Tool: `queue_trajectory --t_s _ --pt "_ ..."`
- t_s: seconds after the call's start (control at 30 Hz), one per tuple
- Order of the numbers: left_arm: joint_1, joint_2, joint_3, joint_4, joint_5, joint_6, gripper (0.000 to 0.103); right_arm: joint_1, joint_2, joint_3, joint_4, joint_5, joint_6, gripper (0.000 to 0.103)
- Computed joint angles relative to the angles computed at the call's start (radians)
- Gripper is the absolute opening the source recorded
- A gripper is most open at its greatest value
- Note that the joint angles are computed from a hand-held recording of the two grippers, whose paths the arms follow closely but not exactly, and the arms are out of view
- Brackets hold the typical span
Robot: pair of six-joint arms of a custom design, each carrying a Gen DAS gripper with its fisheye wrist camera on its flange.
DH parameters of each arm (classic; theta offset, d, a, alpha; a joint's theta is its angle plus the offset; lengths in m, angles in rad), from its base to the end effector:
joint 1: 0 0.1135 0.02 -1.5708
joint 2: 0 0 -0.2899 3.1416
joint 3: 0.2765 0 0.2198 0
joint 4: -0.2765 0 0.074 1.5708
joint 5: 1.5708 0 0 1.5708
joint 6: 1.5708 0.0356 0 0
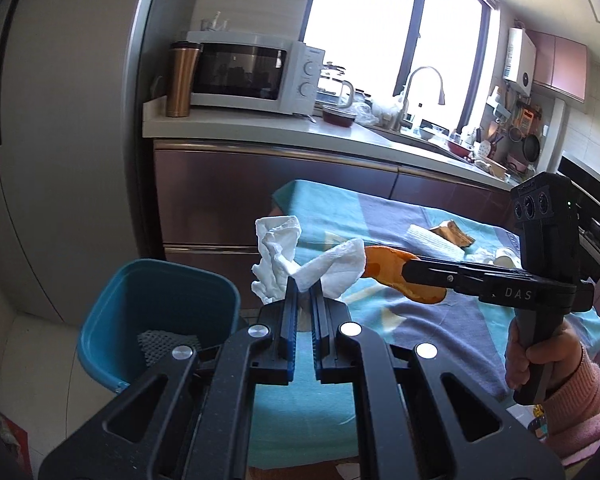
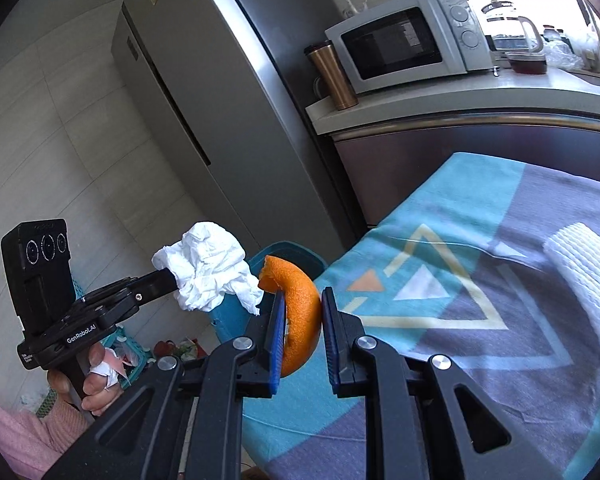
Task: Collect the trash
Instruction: 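Carry tissue and orange peel to the teal bin and open both tools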
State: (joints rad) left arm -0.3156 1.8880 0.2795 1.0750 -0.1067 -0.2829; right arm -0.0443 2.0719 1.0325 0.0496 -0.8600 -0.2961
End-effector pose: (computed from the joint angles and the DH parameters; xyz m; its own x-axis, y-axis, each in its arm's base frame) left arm 0.2451 -0.0760 0.1197 -0.5260 -0.1202 -0.8419 0.0777 0.9790 -0.1883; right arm 0.3723 0.0105 0.1346 -0.6859 -0.1601 -0.7098 -0.6135 0.6519 0.4458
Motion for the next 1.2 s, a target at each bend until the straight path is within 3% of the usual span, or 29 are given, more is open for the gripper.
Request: queue_trajectory --t_s 0.17,0.47,0.9,1.2 --pt "0.127 0.018 -0.026 0.023 0.032 0.025 0.006 0.094 0.049 0.084 -0.03 0.016 0.038 0.016" --pt "0.293 0.175 0.018 0.052 0.097 0.062 0.006 0.244 0.161 0.256 -0.091 0.106 0.08 0.016" --pt "0.357 0.36 0.173 -0.034 0.112 0.058 0.007 0.388 0.365 0.58 -0.283 0.255 0.115 0.017" --pt "0.354 0.409 0.257 -0.105 0.097 0.024 0.009 0.406 0.427 0.657 -0.327 0.278 0.144 0.025"
